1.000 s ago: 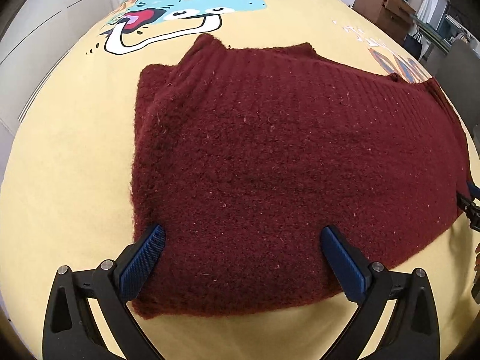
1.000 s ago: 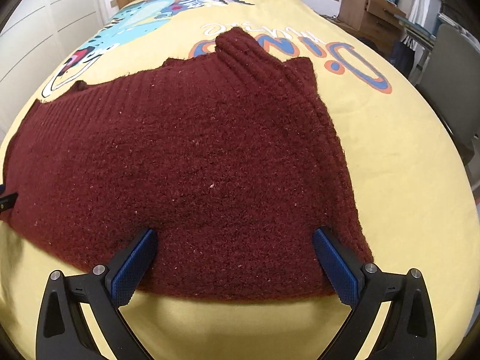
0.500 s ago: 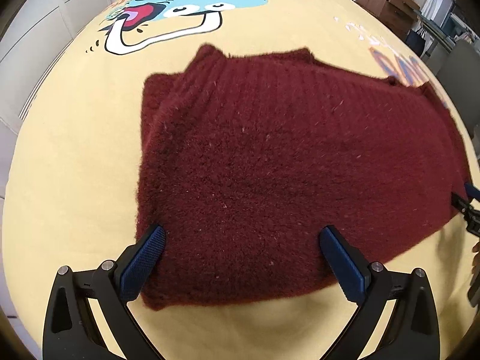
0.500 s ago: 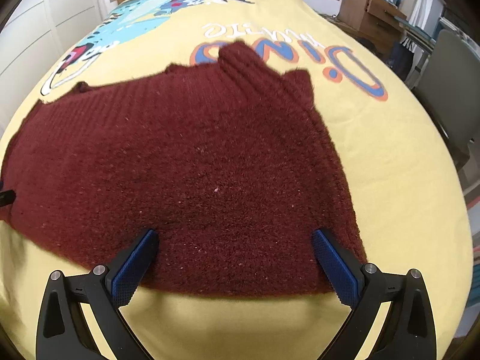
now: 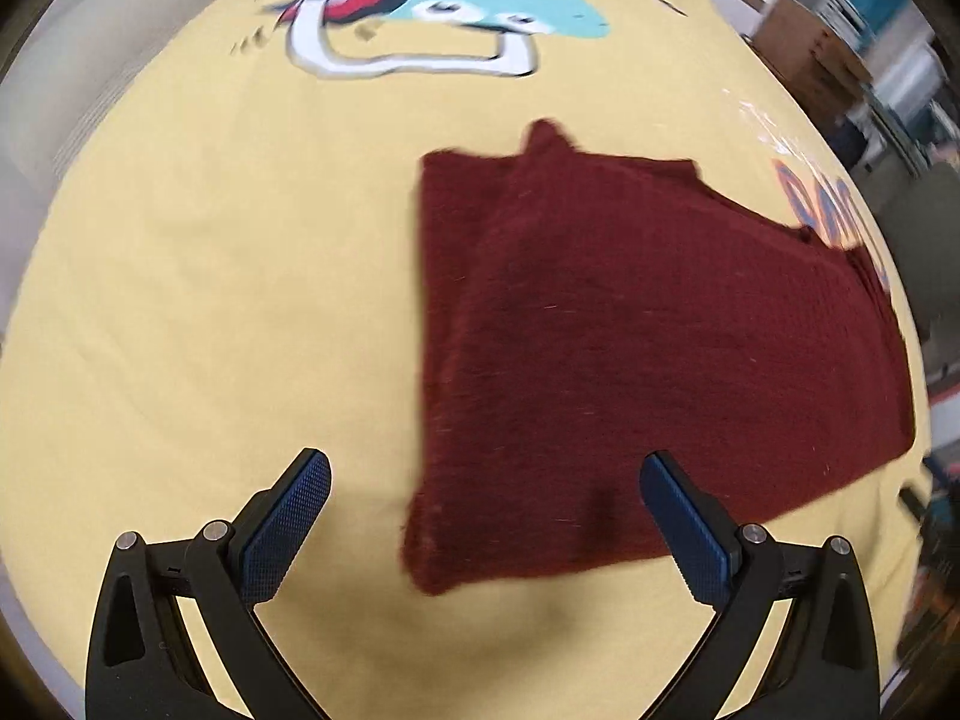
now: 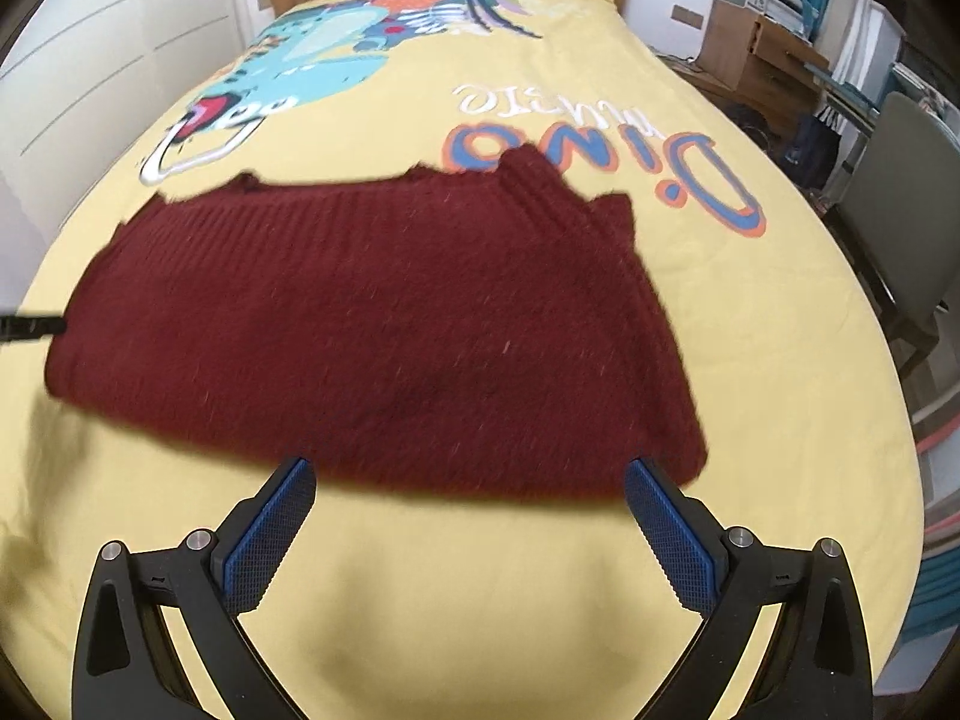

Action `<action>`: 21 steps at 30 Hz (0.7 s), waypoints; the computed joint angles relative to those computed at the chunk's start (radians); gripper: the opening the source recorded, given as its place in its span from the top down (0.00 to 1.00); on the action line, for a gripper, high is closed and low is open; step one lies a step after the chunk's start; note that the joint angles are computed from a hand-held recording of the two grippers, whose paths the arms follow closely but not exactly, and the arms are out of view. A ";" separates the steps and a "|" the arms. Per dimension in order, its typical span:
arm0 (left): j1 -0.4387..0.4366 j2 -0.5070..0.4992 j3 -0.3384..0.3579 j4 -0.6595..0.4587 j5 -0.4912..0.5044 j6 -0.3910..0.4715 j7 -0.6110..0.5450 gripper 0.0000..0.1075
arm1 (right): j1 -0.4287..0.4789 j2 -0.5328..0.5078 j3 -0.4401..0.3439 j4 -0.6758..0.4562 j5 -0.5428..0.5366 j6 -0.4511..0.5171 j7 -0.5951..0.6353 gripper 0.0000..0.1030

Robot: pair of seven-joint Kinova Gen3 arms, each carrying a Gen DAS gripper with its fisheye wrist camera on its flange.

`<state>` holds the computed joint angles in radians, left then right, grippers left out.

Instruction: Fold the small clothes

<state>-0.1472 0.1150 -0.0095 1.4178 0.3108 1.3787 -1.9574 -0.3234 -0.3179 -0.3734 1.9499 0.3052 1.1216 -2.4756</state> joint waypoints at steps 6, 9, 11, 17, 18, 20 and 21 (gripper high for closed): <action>-0.059 0.087 -0.005 -0.011 0.112 0.053 -0.005 0.05 | -0.010 -0.005 -0.008 0.060 -0.049 -0.011 -0.043 0.00; -0.053 0.122 0.005 -0.008 0.098 0.044 0.025 0.05 | -0.015 -0.005 -0.003 0.080 -0.066 -0.005 -0.047 0.00; -0.060 0.125 0.012 0.003 0.116 0.027 0.015 0.05 | -0.017 0.000 -0.005 0.087 -0.064 0.003 -0.047 0.00; -0.054 0.134 0.031 0.017 0.138 0.003 -0.001 0.06 | -0.013 -0.010 0.009 0.109 -0.074 -0.012 -0.062 0.00; -0.046 0.135 0.036 0.021 0.137 -0.002 -0.003 0.09 | -0.012 -0.011 0.011 0.109 -0.074 -0.014 -0.062 0.00; -0.033 0.132 0.044 0.024 0.137 -0.005 -0.022 0.26 | -0.010 -0.011 0.019 0.107 -0.078 -0.021 -0.054 0.00; -0.038 0.134 0.049 0.026 0.158 0.005 -0.037 0.43 | -0.009 -0.011 0.022 0.105 -0.078 -0.022 -0.050 0.00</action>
<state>-0.1854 0.2494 0.0399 1.4438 0.4690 1.3837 -1.9946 -0.3323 -0.3291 -0.3518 2.0549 0.2270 1.0993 -2.5260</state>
